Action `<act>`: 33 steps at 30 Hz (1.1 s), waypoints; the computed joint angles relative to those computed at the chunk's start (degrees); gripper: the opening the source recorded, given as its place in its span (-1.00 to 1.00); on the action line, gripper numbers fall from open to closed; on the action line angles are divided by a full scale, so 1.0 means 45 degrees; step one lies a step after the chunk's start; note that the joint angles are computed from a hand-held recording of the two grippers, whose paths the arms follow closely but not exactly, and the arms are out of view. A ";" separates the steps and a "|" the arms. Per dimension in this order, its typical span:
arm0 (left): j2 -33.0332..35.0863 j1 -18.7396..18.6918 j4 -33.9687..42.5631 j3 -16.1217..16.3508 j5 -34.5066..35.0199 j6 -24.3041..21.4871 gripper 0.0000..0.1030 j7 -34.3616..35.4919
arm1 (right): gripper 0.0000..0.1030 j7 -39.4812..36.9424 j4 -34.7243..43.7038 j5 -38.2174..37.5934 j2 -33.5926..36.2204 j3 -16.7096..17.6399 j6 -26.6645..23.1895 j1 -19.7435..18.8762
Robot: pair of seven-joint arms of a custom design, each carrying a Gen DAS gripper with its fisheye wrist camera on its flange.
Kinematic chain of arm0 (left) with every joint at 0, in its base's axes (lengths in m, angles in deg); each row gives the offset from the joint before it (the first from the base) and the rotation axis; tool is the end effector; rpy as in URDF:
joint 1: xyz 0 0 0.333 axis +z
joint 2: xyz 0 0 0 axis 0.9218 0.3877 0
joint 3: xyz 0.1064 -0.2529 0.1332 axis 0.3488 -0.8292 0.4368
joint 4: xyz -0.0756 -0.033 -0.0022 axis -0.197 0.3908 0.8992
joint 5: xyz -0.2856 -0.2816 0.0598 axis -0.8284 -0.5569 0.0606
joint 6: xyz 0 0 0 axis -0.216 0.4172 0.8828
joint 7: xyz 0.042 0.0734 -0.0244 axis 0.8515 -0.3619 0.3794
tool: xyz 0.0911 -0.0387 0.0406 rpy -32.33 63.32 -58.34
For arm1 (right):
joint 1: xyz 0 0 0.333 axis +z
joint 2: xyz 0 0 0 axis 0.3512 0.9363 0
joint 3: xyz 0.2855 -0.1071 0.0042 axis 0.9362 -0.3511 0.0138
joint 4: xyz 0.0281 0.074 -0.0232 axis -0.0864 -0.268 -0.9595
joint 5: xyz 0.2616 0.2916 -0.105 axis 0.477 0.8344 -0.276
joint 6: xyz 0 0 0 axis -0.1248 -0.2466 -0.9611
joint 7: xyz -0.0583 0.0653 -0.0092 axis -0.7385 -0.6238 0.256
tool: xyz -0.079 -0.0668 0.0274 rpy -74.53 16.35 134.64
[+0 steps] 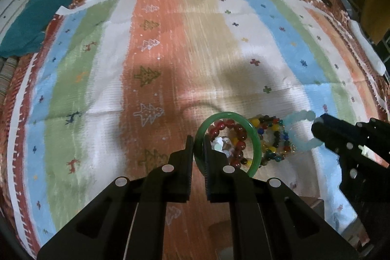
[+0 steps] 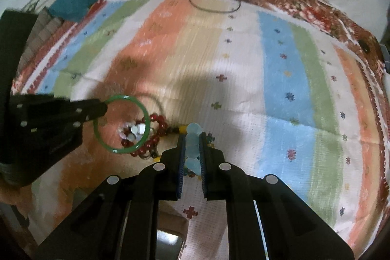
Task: Organize jewelry
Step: 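Grasp the green jade bangle with the left tool while the right tool grasps the light-blue bead bracelet, then carry the green bangle with the left tool while the right tool carries the blue bracelet to the tin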
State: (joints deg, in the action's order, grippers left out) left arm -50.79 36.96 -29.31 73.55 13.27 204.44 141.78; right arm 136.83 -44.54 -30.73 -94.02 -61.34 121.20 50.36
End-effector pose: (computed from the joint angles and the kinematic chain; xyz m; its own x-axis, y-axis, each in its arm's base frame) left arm 0.4681 -0.4568 0.4148 -0.3324 -0.9399 0.0779 -0.8741 0.2760 -0.3997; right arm 0.4129 0.3754 0.4366 0.0593 -0.9981 0.0175 -0.8717 -0.0603 -0.4864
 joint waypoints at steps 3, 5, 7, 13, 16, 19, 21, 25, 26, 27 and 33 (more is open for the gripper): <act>-0.0364 -0.0046 -0.0300 -0.0007 0.0163 0.0097 -0.86 -0.0226 | -0.76 0.0740 -0.0313 -0.0576 -0.0412 0.0107 0.0274 -0.0028; -0.0558 -0.0056 -0.0449 -0.0045 0.0318 0.0170 -0.86 -0.0405 | -0.76 0.1084 -0.0419 -0.0885 -0.0592 0.0177 0.0408 -0.0058; -0.0784 -0.0037 -0.0649 -0.0101 0.0419 0.0245 -0.86 -0.0591 | -0.76 0.1364 -0.0523 -0.1136 -0.0769 0.0264 0.0488 -0.0071; -0.1508 0.0047 -0.1271 -0.0355 0.0713 0.0463 -0.86 -0.1042 | -0.77 0.1643 -0.0668 -0.1405 -0.1046 0.0441 0.0341 -0.0023; -0.1850 0.0126 -0.1598 -0.0493 0.0812 0.0547 -0.86 -0.1281 | -0.77 0.1855 -0.0756 -0.1698 -0.1276 0.0565 0.0193 -0.0001; -0.2141 0.0194 -0.1879 -0.0649 0.0921 0.0588 -0.86 -0.1401 | -0.77 0.1995 -0.0886 -0.1847 -0.1536 0.0651 0.0213 0.0031; -0.2335 0.0242 -0.2065 -0.0732 0.0995 0.0624 -0.86 -0.1515 | -0.77 0.2125 -0.1119 -0.1721 -0.1789 0.0639 0.0533 0.0052; -0.2686 0.0371 -0.2410 -0.0900 0.0688 0.0731 -0.86 -0.1505 | -0.77 0.2300 -0.1255 -0.1798 -0.2075 0.0875 0.0366 0.0041; -0.2745 0.0400 -0.2459 -0.0931 0.0702 0.0722 -0.86 -0.1593 | -0.77 0.2353 -0.1262 -0.1869 -0.2114 0.0935 0.0282 0.0046; -0.2822 0.0417 -0.2522 -0.0965 0.0872 0.0692 -0.86 -0.1795 | -0.77 0.2440 -0.1285 -0.1909 -0.2185 0.0982 0.0213 0.0057; -0.3314 0.0518 -0.3010 -0.1216 0.1117 0.0640 -0.86 -0.2143 | -0.77 0.2586 -0.1469 -0.1972 -0.2485 0.1143 0.0146 0.0196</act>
State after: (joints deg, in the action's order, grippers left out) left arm -65.70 39.29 -42.86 68.08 18.30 207.32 132.13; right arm 148.47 -51.15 -39.60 -105.20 -56.20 121.86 51.24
